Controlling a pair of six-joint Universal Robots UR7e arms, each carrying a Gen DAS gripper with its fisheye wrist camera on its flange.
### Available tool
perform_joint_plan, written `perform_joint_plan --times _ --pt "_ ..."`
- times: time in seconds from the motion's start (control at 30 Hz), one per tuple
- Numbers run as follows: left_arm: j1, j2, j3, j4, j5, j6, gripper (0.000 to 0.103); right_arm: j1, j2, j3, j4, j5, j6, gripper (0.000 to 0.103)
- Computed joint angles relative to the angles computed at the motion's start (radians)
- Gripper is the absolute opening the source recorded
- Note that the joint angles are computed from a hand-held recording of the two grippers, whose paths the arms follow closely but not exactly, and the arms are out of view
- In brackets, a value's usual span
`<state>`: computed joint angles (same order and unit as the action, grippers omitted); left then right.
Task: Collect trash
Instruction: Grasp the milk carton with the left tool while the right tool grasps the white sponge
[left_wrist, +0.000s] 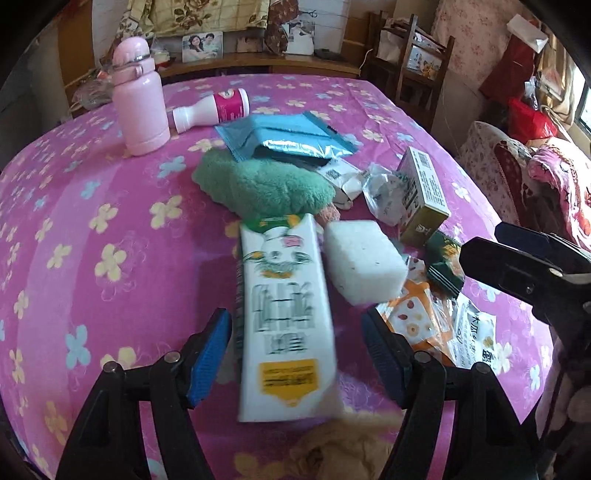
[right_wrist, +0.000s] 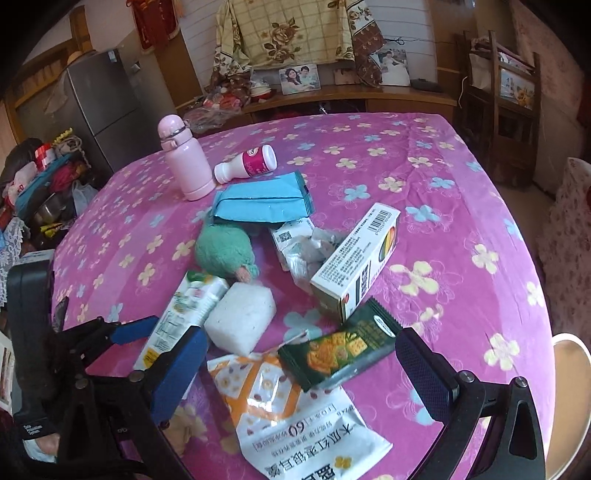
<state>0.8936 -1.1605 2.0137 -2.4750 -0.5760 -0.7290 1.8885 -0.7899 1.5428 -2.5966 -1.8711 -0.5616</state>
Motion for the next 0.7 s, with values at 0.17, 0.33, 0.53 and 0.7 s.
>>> perform_joint_plan --times 0.17,0.33,0.53,0.7 --pt "0.012 -0.003 -0.017 0.068 0.029 -0.045 0.073 -0.004 0.012 -0.02 0.023 0.007 0.022 0.103" --pt "0.029 -0.035 -0.002 0.065 0.003 -0.042 0.054 0.012 0.035 -0.031 0.049 0.005 0.014 0.103" --pt "0.007 -0.117 0.051 0.095 0.074 -0.107 0.053 0.043 0.093 -0.073 0.08 -0.012 0.017 0.101" --pt "-0.016 -0.159 0.075 0.166 0.114 -0.173 0.053 0.059 0.168 -0.135 0.151 -0.087 0.05 0.071"
